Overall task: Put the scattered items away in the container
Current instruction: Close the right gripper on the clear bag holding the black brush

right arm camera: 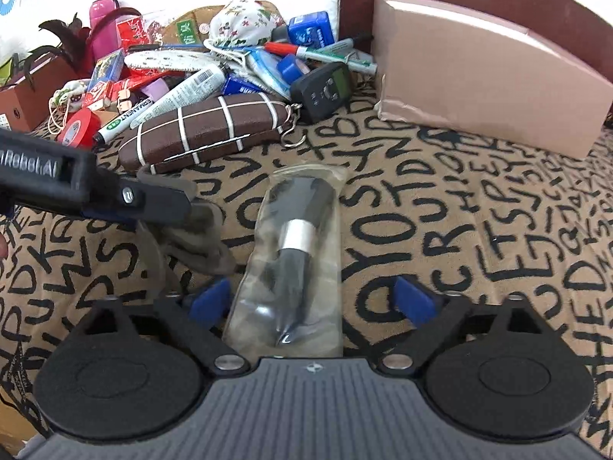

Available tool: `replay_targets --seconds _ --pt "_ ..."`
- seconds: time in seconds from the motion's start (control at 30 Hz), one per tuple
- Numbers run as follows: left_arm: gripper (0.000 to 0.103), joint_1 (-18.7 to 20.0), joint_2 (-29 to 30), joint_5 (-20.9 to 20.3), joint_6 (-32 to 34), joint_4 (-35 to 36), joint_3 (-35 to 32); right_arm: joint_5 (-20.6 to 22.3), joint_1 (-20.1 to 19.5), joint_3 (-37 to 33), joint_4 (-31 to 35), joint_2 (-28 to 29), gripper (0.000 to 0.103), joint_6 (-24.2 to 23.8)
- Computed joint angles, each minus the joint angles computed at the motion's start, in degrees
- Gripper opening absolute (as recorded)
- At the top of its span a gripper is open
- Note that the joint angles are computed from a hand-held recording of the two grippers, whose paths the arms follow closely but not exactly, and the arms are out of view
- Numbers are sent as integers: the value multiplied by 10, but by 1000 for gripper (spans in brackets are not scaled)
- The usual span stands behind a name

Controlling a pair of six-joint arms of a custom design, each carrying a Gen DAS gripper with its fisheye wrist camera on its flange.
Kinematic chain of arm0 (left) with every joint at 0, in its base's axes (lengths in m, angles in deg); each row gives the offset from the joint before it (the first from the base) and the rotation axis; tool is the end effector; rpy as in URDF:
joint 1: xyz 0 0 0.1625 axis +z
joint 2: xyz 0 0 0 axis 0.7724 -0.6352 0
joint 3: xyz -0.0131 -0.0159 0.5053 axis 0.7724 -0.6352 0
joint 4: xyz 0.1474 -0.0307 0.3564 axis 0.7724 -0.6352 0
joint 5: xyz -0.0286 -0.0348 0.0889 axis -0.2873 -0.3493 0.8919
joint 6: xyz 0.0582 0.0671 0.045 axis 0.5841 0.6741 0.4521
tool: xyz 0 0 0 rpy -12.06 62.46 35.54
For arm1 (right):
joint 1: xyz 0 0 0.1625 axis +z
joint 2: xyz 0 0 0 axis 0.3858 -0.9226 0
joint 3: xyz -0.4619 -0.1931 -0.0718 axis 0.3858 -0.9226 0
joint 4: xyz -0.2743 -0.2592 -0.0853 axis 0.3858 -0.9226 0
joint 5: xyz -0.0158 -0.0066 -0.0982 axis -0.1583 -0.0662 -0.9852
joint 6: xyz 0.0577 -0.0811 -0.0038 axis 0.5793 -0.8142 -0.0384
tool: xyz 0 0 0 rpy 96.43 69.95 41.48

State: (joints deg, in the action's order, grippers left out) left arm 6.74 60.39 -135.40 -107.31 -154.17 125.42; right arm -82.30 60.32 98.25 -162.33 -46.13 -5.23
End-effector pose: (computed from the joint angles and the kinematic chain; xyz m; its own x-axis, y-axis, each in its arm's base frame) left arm -0.1576 -0.6187 0.0228 -0.9240 -0.2103 -0.3195 0.0899 0.6924 -0.7159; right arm 0.0401 -0.6942 0.1068 -0.5010 -0.7139 0.4893 -0.8522 0.5056 -0.1348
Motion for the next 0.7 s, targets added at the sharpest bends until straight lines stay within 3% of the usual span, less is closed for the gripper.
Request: replay_targets --seconds 0.07,0.13,0.33,0.4,0.47,0.6,0.7 --pt "84 -7 2 17 -14 10 0 10 -3 2 8 -6 70 3" --pt "87 -11 3 20 -34 16 2 17 -6 2 13 -9 57 -3" --pt "95 -14 12 14 -55 18 -2 25 -9 11 26 -20 56 -17" --pt "90 -15 16 15 -42 20 -8 30 -12 15 48 -31 56 -21" --pt "58 -16 12 17 -28 46 -9 36 -16 19 73 -42 56 -23" --pt "56 -18 -4 23 -47 58 14 36 -18 25 83 -52 56 -27" --pt "68 -24 -16 55 -96 68 33 29 -18 26 62 -48 56 -24"
